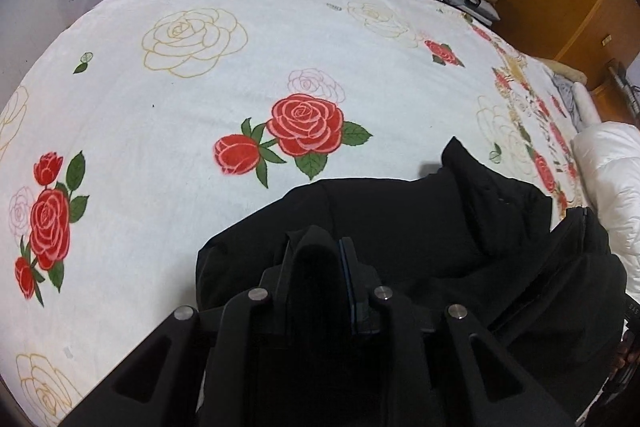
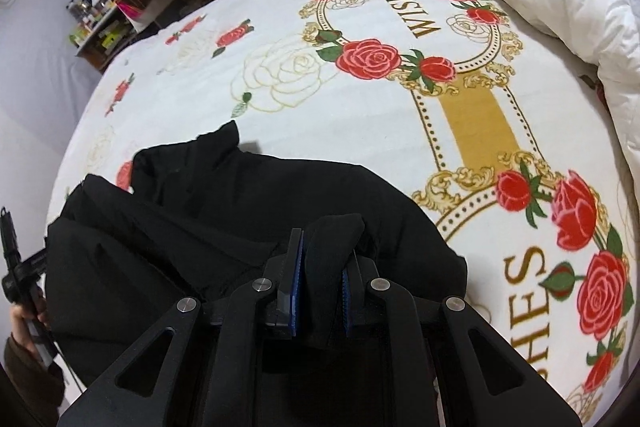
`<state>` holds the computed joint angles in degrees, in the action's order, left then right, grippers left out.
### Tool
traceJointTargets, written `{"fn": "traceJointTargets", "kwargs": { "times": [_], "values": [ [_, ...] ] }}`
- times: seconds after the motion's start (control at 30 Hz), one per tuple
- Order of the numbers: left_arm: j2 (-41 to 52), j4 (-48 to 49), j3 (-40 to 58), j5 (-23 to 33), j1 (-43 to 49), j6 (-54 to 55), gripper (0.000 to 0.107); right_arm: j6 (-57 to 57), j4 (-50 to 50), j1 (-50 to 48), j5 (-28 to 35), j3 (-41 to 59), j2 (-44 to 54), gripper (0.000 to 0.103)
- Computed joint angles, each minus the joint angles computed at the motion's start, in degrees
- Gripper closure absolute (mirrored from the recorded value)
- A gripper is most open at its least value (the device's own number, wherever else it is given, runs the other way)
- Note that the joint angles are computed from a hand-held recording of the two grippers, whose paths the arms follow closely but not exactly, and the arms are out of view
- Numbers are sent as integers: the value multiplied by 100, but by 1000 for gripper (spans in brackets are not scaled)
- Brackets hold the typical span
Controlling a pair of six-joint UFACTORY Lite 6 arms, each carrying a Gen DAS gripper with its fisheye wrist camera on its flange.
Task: Fold large clothes
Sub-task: 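Lay the hem over the collar and open both tools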
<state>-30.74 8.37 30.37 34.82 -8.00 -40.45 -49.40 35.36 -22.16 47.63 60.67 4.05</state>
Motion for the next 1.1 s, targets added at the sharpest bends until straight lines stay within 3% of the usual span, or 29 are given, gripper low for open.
{"fn": "traceJointTargets", "kwargs": {
  "times": [0.2, 0.3, 0.4, 0.53, 0.73, 0.77, 0.8, 0.87, 0.97, 1.1],
  "values": [
    [681, 1016, 231, -181, -246, -987, 81, 649, -451, 448, -426, 198, 350, 86],
    [838, 1687, 366, -139, -435, -1575, 69, 1007, -684, 611, -574, 257, 439, 86],
    [829, 1566, 469, -111, -356, -1466, 68, 1225, -812, 666, -574, 337, 504, 86],
    [665, 1825, 546, 164, -480, -1639, 51, 1477, -848, 621, -485, 418, 510, 84],
    [-161, 1610, 608, 514, -237, -1443, 48, 1749, -939, 611, -318, 529, 273, 78],
    [-222, 1653, 679, 634, -289, -1445, 48, 1746, -914, 591, -334, 526, 183, 71],
    [-301, 1717, 780, 811, -383, -1455, 48, 1722, -841, 563, -392, 504, 69, 52],
    [-413, 1862, 968, 1106, -568, -1517, 48, 1713, -772, 549, -636, 471, -233, 29],
    [-595, 2139, 1185, 1453, -973, -1766, 40, 1497, -584, 514, -488, 634, -471, 29],
    [-790, 2053, 1305, 1707, -1706, -1966, 38, 1020, -528, 537, -1048, -93, -1579, 29]
  ]
}}
